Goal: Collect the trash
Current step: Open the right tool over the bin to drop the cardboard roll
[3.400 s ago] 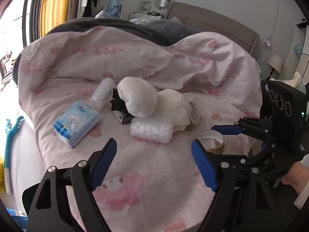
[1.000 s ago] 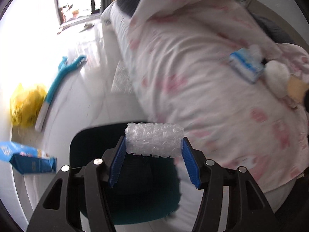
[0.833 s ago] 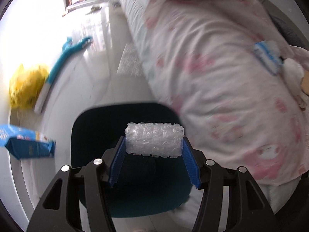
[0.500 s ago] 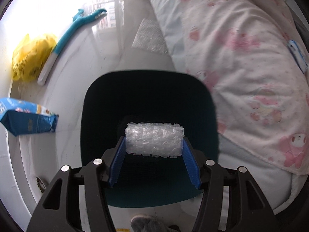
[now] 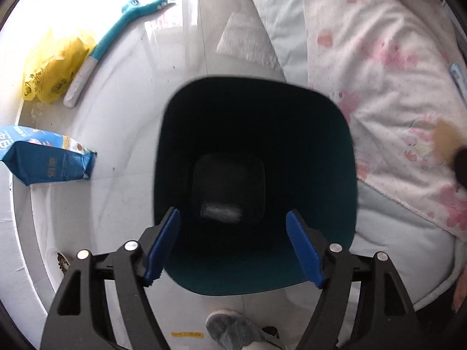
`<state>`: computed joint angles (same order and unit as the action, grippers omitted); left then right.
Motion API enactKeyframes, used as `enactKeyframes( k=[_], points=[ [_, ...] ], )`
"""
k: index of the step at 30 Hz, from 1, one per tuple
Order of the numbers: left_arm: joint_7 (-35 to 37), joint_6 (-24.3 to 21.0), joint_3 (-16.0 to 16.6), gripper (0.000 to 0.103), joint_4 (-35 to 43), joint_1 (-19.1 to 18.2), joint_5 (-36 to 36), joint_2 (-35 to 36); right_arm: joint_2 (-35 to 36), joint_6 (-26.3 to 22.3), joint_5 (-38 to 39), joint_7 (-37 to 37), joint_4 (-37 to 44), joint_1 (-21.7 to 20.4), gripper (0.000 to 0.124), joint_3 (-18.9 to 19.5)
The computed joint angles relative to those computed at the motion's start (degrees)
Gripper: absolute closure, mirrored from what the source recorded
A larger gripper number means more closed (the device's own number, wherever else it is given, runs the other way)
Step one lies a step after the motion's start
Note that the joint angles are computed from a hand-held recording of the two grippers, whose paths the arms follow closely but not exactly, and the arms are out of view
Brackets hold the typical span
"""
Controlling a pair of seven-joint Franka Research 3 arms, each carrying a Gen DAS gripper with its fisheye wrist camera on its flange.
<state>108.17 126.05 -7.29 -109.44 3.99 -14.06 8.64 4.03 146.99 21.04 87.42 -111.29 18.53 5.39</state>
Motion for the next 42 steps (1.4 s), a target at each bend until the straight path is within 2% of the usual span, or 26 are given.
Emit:
enactKeyframes(
  k=[4,7,11,19,27,34,35,38,42],
  points=[
    [3.35,2.88,0.47,0.022,-1.37,1.19,-3.78,-2.29,2.27,-1.46,-1.67,1.6,1.68,0.54,0.078,0.13],
    [6.83,7.9,0.96,0.022,-3.85,1.47,-6.76,-5.13,3.76,-2.34,-2.71,2.88,2.91,0.94,0.078,0.17],
    [11.51,13.28,1.69,0.022,-6.37,0.89,-10.42,-8.3,5.81,-3.56,-4.65,4.86,4.56,1.62,0.078,0.11],
    [20.47,20.25,3.96,0.022,-9.22,-1.03,-17.76,-13.12,9.95,-6.93,-8.56,9.05,7.85,3.07,0.078,-0.18],
    [25.16,24.45,6.25,0.022,-10.71,-3.76,-23.02,-16.49,13.8,-10.58,-11.01,10.66,11.12,4.17,0.078,-0.4],
    [29.55,29.08,8.41,0.022,-11.27,-6.63,-30.38,-19.35,16.54,-13.34,-13.21,11.5,13.93,5.37,0.078,-0.67],
    [29.42,29.21,8.56,0.022,-11.08,-6.91,-30.73,-19.44,16.67,-13.55,-13.57,11.46,14.15,5.55,0.076,-0.69],
    [30.6,29.64,9.17,0.022,-10.47,-7.91,-33.13,-20.0,16.48,-13.88,-15.37,11.7,14.32,6.3,0.055,-0.94],
    [31.95,31.34,9.38,0.019,-10.71,-9.02,-33.98,-20.9,14.55,-11.84,-15.5,10.55,12.96,6.3,0.047,-0.53]
  ],
)
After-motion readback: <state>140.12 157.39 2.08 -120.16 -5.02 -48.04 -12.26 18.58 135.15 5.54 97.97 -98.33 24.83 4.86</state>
